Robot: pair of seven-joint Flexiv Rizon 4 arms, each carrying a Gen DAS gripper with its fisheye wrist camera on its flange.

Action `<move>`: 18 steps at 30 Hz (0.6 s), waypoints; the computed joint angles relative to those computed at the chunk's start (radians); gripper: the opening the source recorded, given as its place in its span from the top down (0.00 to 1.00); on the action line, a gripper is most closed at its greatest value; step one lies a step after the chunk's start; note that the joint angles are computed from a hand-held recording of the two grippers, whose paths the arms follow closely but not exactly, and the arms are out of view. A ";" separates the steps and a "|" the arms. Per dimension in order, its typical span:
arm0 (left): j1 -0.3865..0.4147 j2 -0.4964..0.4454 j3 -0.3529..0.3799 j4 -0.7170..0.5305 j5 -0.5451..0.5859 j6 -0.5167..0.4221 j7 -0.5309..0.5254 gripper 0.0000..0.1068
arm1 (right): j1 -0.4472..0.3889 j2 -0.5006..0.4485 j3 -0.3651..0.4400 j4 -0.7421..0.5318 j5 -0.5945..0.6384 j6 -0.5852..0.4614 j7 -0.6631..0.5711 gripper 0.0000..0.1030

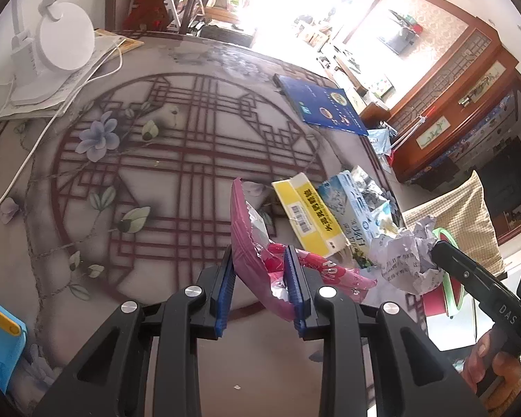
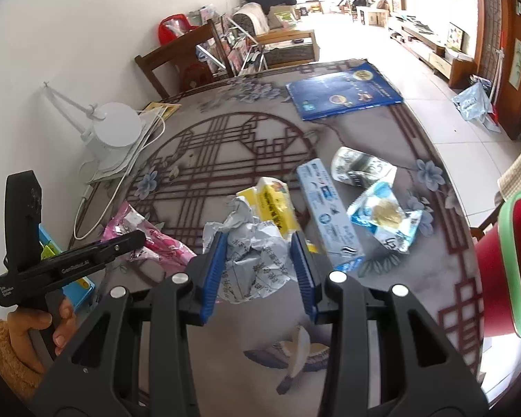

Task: Collect trash
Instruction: 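Lift the pink wrapper and crumpled paper and carry both toward the red bucket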

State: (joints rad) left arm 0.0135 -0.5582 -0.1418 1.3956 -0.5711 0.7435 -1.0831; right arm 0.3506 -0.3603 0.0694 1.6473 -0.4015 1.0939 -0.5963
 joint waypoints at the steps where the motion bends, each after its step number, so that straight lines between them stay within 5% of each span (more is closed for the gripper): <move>1: -0.001 0.001 -0.002 0.001 -0.001 0.000 0.002 0.76 | 0.000 0.007 -0.004 0.011 -0.003 0.004 0.007 0.63; 18: -0.053 0.022 -0.020 0.015 -0.004 0.007 0.023 0.76 | -0.049 0.115 -0.012 0.166 -0.066 0.051 0.104 0.63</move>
